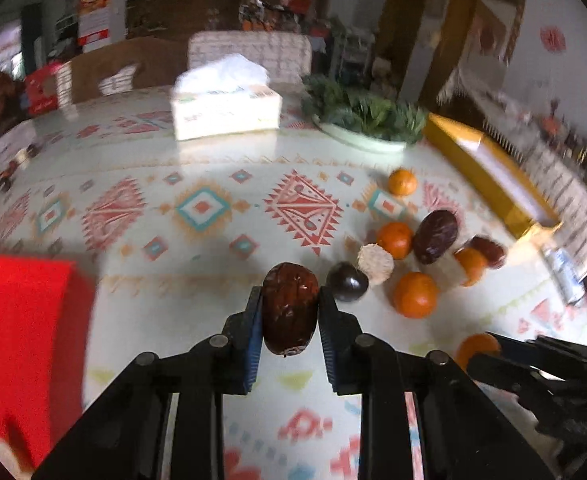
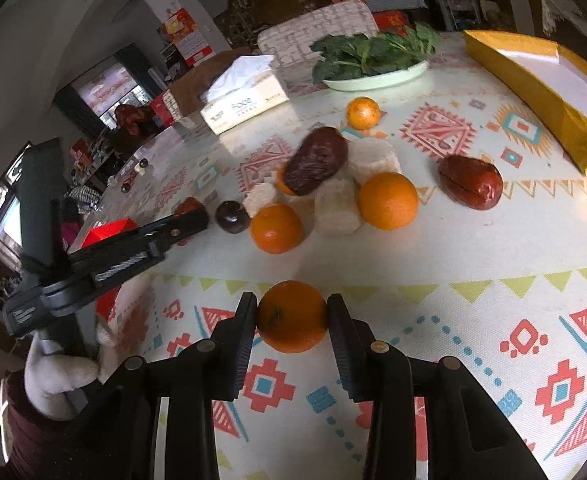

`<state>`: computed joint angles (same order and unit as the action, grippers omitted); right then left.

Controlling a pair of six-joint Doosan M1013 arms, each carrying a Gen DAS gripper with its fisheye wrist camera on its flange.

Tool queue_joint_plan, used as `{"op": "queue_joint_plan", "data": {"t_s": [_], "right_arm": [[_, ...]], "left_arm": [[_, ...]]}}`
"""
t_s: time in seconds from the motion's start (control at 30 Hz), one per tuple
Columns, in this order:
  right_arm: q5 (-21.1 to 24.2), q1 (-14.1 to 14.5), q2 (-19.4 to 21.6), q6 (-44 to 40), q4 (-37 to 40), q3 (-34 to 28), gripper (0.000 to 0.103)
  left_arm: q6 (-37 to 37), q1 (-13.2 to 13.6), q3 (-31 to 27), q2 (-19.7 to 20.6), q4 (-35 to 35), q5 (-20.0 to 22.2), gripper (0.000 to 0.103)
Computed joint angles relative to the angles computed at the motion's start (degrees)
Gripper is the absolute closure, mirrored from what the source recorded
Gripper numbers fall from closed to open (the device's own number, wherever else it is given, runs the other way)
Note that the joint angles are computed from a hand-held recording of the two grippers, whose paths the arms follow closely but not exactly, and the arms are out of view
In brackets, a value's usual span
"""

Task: Organize fruits
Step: 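Carry the orange and red date over the red tray and release both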

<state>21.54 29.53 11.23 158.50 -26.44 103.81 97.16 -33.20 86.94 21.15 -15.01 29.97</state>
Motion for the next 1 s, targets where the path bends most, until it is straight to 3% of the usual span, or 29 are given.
{"op": "queue_joint_plan", "data": {"t_s": [0.13, 0.3, 0.5, 0.63, 0.83, 1.0], "right_arm": [[-0.2, 0.8, -0.2, -2.1, 0.4, -1.5, 0.064], [0.2, 2.2, 1.8, -11.7, 6.6, -6.4, 0.064], [1.5, 3.9, 7.6, -33.5, 24.3, -16.3, 0.064], [6.4, 5.4, 14.7, -44.6, 32.0, -26.3, 0.064], [15.1, 7.2, 23.2, -47.6, 31.7, -37.4, 0.064], [19.2, 8.4, 27.4, -43.8, 24.0, -42.6, 0.064]], "left_arm": [[-0.2, 2.5, 4.5, -4.7, -3.4, -3.3, 0.078], [-4.9, 6.9, 8.5, -9.1, 0.1, -6.3, 0.078], [-11.3, 12.4, 9.1, -9.5, 4.8, -5.4, 0.078], [-13.1, 15.4, 7.4, -7.3, 4.5, -2.7, 0.078], [-13.4, 17.9, 6.7, -5.5, 2.5, -0.7, 0.078], [-13.1, 18.8, 6.7, -5.1, 0.9, -0.4, 0.078]]}}
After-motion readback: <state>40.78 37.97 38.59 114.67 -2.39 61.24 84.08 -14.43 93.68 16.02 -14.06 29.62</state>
